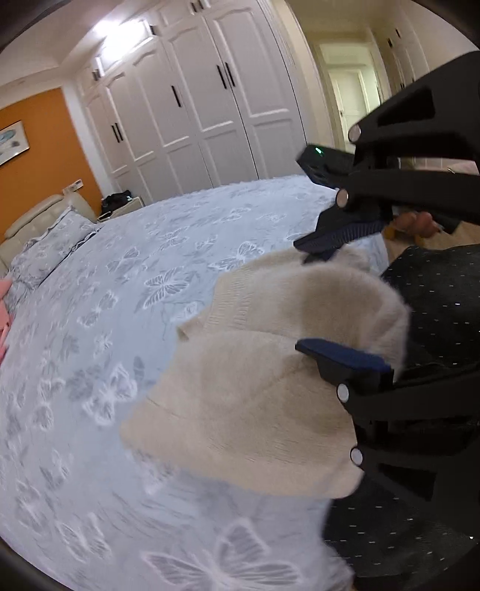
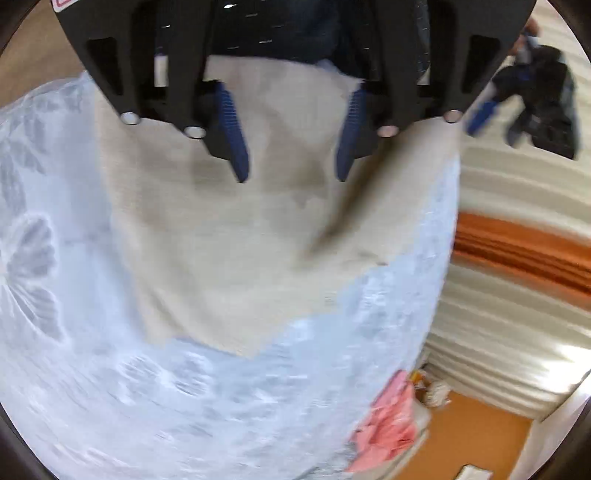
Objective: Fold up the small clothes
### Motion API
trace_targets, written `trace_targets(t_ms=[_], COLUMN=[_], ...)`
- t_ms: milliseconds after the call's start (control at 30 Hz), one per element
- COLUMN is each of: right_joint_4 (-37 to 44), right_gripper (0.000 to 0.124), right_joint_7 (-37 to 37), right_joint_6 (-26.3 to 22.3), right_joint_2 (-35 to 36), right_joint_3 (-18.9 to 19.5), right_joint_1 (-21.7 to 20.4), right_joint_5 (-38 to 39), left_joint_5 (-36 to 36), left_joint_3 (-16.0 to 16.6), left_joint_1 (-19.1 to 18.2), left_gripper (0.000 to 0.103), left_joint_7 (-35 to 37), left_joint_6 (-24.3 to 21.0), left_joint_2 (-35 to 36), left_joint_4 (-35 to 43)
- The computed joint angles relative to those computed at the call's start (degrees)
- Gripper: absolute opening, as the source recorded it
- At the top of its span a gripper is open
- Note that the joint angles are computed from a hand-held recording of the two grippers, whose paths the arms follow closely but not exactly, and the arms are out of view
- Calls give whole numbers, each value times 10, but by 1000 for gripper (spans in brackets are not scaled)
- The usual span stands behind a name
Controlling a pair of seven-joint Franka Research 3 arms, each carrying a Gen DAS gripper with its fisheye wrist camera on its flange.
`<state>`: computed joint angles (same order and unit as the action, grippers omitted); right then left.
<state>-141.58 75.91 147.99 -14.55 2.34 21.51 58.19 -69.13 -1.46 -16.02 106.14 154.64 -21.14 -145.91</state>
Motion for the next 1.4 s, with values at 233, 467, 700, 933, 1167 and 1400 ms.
trace_targets(t_ms=[233, 467, 700, 933, 1167, 1400], right_joint_4=[42, 36, 138, 276, 272, 174], right_gripper=[66, 66, 71, 72, 10, 12], right_joint_7=[57, 121, 140, 172, 81, 37], right_joint_6=[-16, -37, -95, -127, -78, -67], right_joint_2=[12, 44, 121, 219, 185, 99], right_joint_3=[42, 22, 35, 69, 77, 5], right_joint_1=[12, 13, 12, 38, 26, -34], right_joint_5=[-98, -81, -104, -173, -139, -85], left_joint_5=[83, 107, 87, 94, 125, 158], left_joint_3=[-10, 54, 83, 73, 80, 72], left_joint_1=[17, -9, -59, -45, -48, -82], left_gripper=[65, 69, 70, 71, 73, 77], left_joint_7=[-87, -104, -82, -91, -101, -107], left_joint_6=[34, 52, 57, 38, 30, 42], left_joint_2=[-77, -91, -106, -124, -151, -139], left_joint_4=[-81, -98, -123, -147, -157, -153])
